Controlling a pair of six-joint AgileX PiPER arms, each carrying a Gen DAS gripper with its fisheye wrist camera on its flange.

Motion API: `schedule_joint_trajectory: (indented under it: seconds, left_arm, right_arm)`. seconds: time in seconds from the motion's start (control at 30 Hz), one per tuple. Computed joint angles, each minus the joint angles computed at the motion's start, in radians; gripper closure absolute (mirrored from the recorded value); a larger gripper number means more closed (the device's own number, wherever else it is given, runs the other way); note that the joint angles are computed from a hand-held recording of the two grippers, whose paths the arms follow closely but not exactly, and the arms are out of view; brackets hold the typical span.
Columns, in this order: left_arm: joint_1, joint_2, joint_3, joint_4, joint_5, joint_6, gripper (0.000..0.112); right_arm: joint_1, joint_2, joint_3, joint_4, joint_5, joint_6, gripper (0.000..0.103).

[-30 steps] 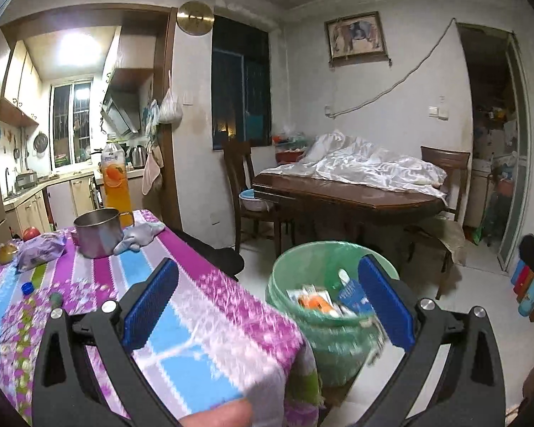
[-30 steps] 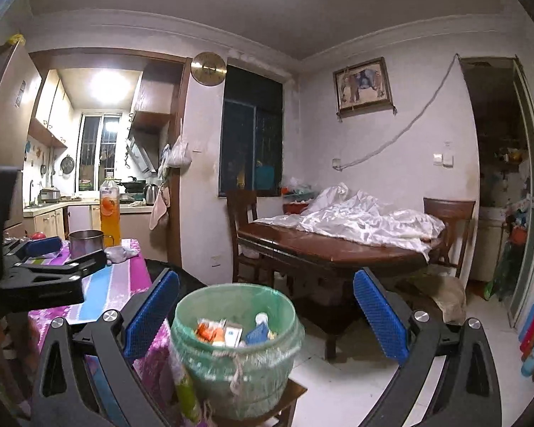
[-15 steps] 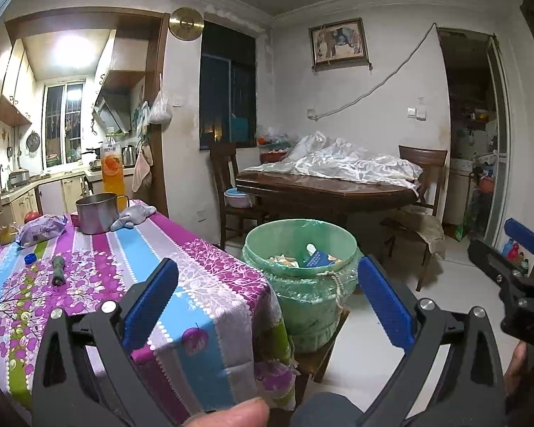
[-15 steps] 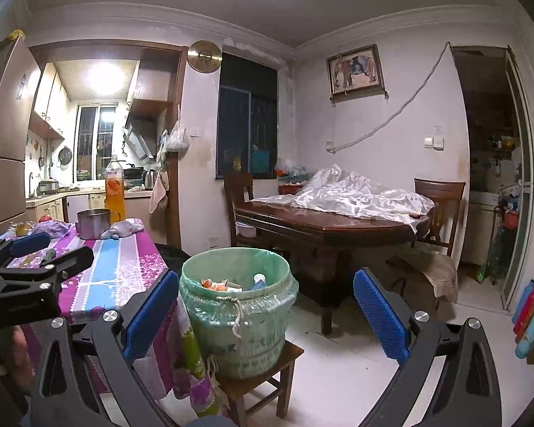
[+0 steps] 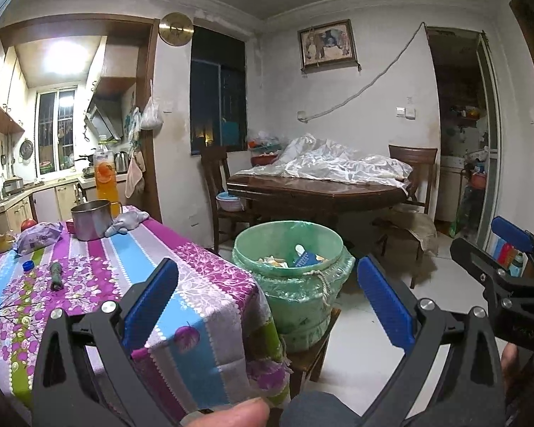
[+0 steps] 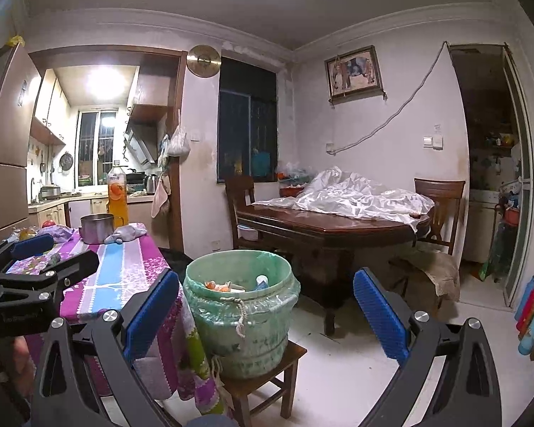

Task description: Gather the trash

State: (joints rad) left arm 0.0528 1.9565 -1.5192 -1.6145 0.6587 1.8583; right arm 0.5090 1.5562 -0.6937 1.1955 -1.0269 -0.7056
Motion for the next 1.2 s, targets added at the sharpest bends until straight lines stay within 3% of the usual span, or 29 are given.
schedule_joint_trajectory:
  seconds: [0.63, 1.0, 1.2]
  left_arm:
    - [-0.053, 0.035, -0.091, 0.108, -0.063, -0.114, 0.015]
    - [-0.094, 0.045, -0.183, 0.305, -0.079, -0.315, 0.015]
    - [-0.103, 0.050, -0.224, 0.337, -0.070, -0.369, 0.015]
  right_arm:
    - [-0.102, 0.010, -0.058, -0.022, 0.147, -0.027, 0.005]
    - [-0.170, -0.043, -0.115, 0.035, 0.271, -0.141, 0.005]
    - [-0.178, -0.060, -0.125, 0.015, 0.263, -0.155, 0.005]
